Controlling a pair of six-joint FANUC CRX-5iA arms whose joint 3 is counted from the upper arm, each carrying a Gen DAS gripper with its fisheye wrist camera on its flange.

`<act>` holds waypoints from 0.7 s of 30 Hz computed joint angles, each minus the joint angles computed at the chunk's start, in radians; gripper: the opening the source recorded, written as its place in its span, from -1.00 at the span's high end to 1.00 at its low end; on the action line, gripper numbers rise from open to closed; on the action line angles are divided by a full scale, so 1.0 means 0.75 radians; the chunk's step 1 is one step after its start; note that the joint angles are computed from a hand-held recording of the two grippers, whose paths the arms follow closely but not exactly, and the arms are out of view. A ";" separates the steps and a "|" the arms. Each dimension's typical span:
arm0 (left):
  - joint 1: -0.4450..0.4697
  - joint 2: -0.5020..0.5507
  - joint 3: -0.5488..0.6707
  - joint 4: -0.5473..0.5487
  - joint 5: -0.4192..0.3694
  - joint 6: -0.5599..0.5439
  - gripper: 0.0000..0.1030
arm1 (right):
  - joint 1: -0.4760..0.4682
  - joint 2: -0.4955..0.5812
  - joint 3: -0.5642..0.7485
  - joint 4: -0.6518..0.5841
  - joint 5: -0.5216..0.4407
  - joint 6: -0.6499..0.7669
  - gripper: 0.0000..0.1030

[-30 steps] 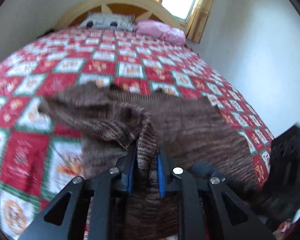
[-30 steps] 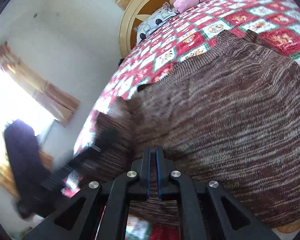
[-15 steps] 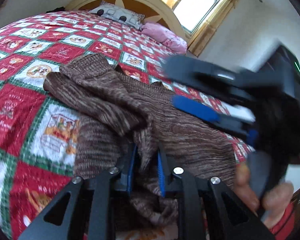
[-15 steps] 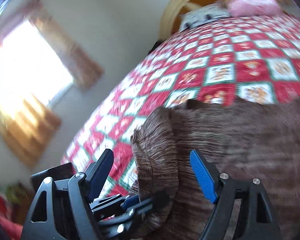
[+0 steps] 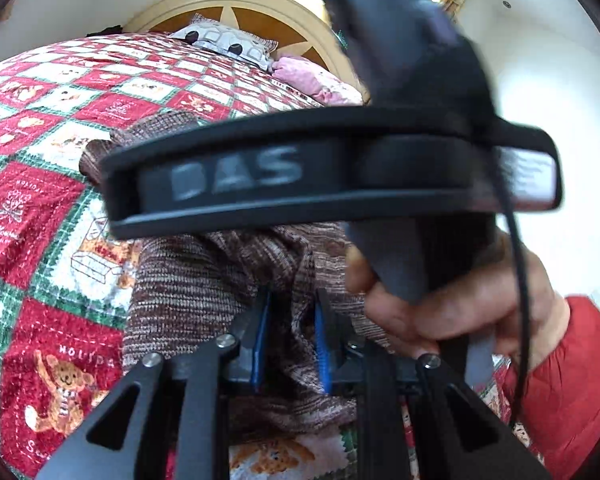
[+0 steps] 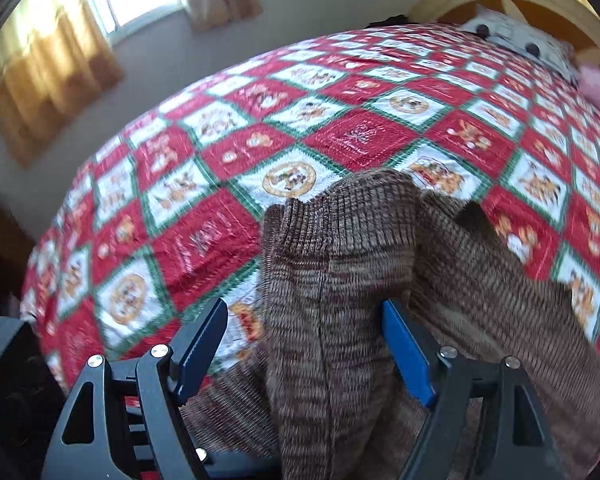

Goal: Fold small clothes
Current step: 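Lift the sweater with both grippers and fold the left-held side onto the right-held side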

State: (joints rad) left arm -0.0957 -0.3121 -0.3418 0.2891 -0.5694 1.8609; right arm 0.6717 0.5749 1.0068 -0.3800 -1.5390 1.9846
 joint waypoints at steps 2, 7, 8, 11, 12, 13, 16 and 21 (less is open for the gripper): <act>-0.007 0.009 0.012 -0.009 -0.001 0.008 0.60 | 0.024 0.008 -0.005 0.060 0.008 0.043 -0.53; 0.006 -0.010 -0.046 0.102 0.031 -0.048 0.61 | 0.027 -0.036 -0.108 0.136 0.116 0.060 0.16; 0.004 -0.010 -0.044 0.098 0.031 -0.041 0.60 | -0.027 -0.002 -0.023 0.027 0.057 -0.020 0.44; -0.014 -0.009 -0.023 0.057 0.013 -0.024 0.61 | -0.205 0.016 0.030 -0.279 0.059 -0.291 0.60; -0.012 0.005 -0.011 0.061 0.012 -0.038 0.61 | -0.287 -0.004 -0.025 -0.403 0.101 -0.376 0.64; -0.020 0.011 0.001 0.053 0.005 -0.046 0.61 | -0.345 -0.022 -0.079 -0.489 0.138 -0.432 0.68; -0.004 0.040 0.009 0.103 -0.008 -0.129 0.57 | -0.522 -0.063 -0.268 -0.770 0.232 -0.593 0.80; 0.029 0.087 0.037 0.131 -0.024 -0.175 0.56 | -0.529 -0.098 -0.298 -0.786 0.230 -0.531 0.45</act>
State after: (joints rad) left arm -0.0741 -0.2471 -0.3137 0.3871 -0.5874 1.7294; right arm 0.2750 0.5012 0.7836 -0.9695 -1.3661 1.5863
